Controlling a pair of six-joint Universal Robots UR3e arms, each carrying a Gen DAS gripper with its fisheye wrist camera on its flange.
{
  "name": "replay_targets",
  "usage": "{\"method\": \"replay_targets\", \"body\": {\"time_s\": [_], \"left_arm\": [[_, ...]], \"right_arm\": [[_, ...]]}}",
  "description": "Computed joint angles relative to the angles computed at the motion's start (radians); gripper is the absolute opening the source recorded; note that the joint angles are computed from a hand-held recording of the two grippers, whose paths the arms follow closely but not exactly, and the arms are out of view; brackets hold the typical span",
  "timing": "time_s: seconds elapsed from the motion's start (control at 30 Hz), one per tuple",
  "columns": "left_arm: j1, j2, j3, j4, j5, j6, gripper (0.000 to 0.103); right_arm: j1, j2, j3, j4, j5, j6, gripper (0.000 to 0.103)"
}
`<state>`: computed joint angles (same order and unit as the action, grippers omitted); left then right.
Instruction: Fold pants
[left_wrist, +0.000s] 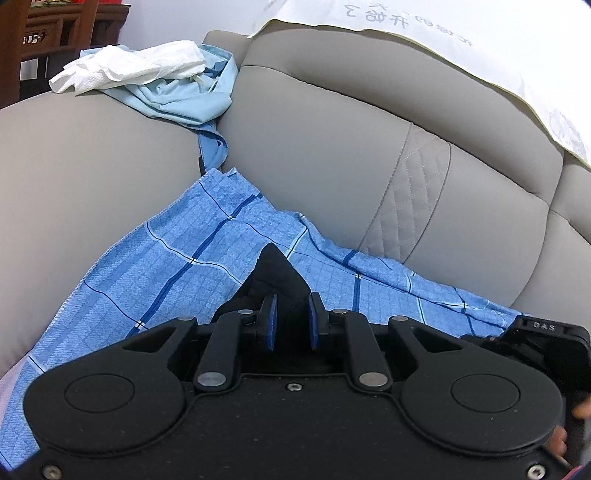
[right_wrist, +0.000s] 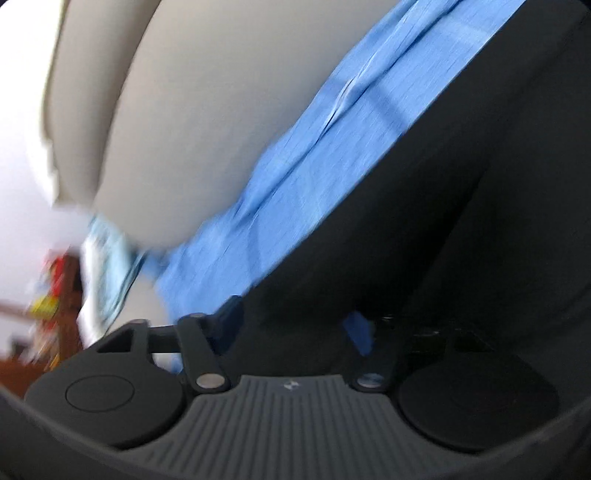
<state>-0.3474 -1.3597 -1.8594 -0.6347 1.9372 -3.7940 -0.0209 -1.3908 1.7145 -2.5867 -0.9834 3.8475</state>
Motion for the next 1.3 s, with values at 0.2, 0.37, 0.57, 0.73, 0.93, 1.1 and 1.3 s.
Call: {"method": "replay_targets", "body": {"time_s": [0.2, 0.37, 0.57, 0.73, 0.93, 1.1, 1.3], "left_arm": [[0.017, -0.026, -0.026, 0.025, -0.005, -0.014, 0.016], [0.012, -0.023, -0.039, 0.040, -0.007, -0.020, 0.016], [-0.069, 0.100, -0.079, 0.020, 0.057, -0.054, 0.016], [-0.249, 0.251, -0.157, -0.102, 0.213, -0.217, 0.016], [-0.471, 0.391, -0.255, -0.439, 0.369, -0.570, 0.016], [-0.516, 0.462, -0.339, -0.577, 0.340, -0.743, 0.016], [-0.647, 0.409, -0.290, -0.716, 0.436, -0.892, 0.016]], "right_arm": [[0.077, 0.050, -0.016, -0.164, -0.496, 0.056, 0.064], [0.004, 0.057, 0.015, -0.201, -0.469, 0.075, 0.005], [0.035, -0.410, 0.483, -0.548, -0.556, -0.198, 0.005], [0.337, -0.808, 0.732, -0.506, -0.891, -0.281, 0.005], [0.927, -0.795, 0.748, -0.204, -1.372, 0.029, 0.006], [1.130, -0.770, 0.741, 0.057, -1.447, 0.257, 0.006], [1.195, -0.777, 0.715, 0.219, -1.420, 0.343, 0.008]]}}
